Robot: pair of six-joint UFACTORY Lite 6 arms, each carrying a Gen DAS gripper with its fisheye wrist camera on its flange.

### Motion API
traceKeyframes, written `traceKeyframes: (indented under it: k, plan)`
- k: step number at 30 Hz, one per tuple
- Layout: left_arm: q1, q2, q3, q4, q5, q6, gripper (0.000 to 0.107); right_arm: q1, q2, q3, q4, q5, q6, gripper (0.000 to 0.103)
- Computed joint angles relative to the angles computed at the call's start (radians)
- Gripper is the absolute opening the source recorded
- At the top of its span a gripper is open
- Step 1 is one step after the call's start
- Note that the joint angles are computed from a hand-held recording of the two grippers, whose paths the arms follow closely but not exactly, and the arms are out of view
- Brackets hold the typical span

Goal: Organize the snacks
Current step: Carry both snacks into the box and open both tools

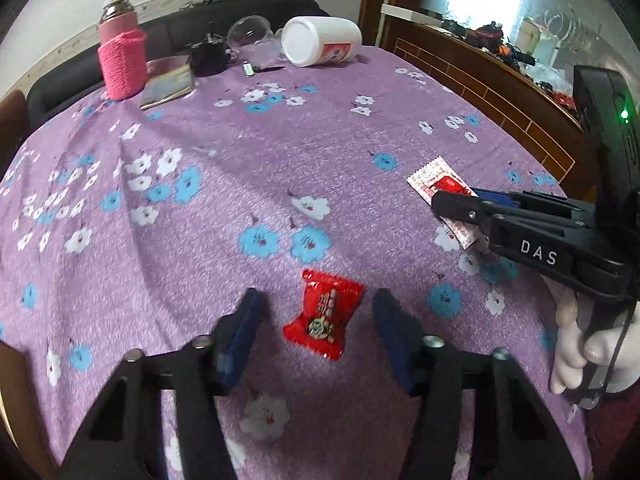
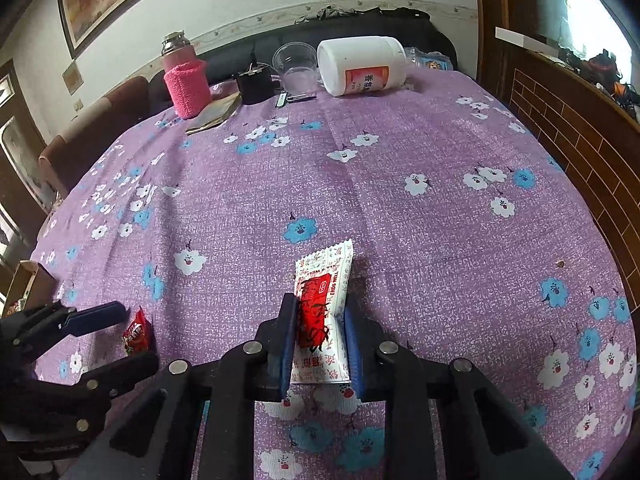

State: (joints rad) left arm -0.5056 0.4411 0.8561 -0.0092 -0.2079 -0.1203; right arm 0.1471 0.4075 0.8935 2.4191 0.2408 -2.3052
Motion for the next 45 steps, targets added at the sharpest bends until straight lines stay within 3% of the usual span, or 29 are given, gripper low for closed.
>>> traceKeyframes:
  k: [1,2,4,9,12,15,18,22,24,29,31,34,37,39,45]
  plan:
    - [-0.008,0.002,0.001,-0.053,-0.001,0.058,0.029,-0.001,-0.005,-0.004,-0.001,0.004,0.003,0.022]
    - [-0.015,0.000,-0.003,-0.076,-0.003,0.086,0.022,-0.001,-0.011,-0.012,0.024,0.009,-0.018,0.022]
    - [-0.019,-0.017,-0.024,-0.063,-0.009,0.075,0.021,-0.010,-0.027,-0.023,-0.019,0.024,0.027,0.018]
    - [0.026,-0.112,-0.117,0.222,-0.031,-0.218,0.021,-0.037,-0.046,-0.042,-0.105,0.074,0.121,0.017]
    - [0.054,-0.208,-0.195,0.347,-0.037,-0.355,0.021,-0.096,-0.051,-0.050,-0.292,0.162,0.311,0.017]
    - [0.082,-0.341,-0.297,0.452,-0.044,-0.473,0.021,-0.137,-0.069,-0.066,-0.342,0.223,0.371,0.017]
    - [0.126,-0.511,-0.401,0.673,-0.018,-0.693,0.021,-0.155,-0.079,-0.075,-0.375,0.268,0.411,0.017]
    - [0.242,-0.756,-0.547,1.089,-0.018,-1.091,0.021,-0.104,-0.132,-0.105,-0.314,0.236,0.354,0.017]
    - [0.376,-0.884,-0.631,1.298,-0.088,-1.240,0.021,-0.059,-0.190,-0.136,-0.282,0.200,0.340,0.017]
    - [0.900,-1.124,-0.734,1.816,-0.402,-1.515,0.021,0.074,-0.374,-0.220,-0.343,0.158,0.475,0.017]
    - [1.109,-1.168,-0.744,1.920,-0.498,-1.543,0.021,0.164,-0.428,-0.218,-0.382,0.119,0.563,0.017]
    - [1.423,-1.064,-0.705,1.968,-0.634,-1.405,0.021,0.318,-0.452,-0.175,-0.387,0.047,0.637,0.018]
    - [1.737,-0.851,-0.623,2.021,-0.788,-1.190,0.022,0.489,-0.410,-0.088,-0.314,-0.044,0.624,0.018]
    - [1.849,-0.743,-0.578,2.049,-0.817,-1.106,0.022,0.598,-0.332,0.015,-0.352,-0.104,0.690,0.018]
    - [2.037,-0.528,-0.469,2.131,-0.815,-1.021,0.022,0.811,-0.044,0.340,-0.919,-0.186,1.301,0.018]
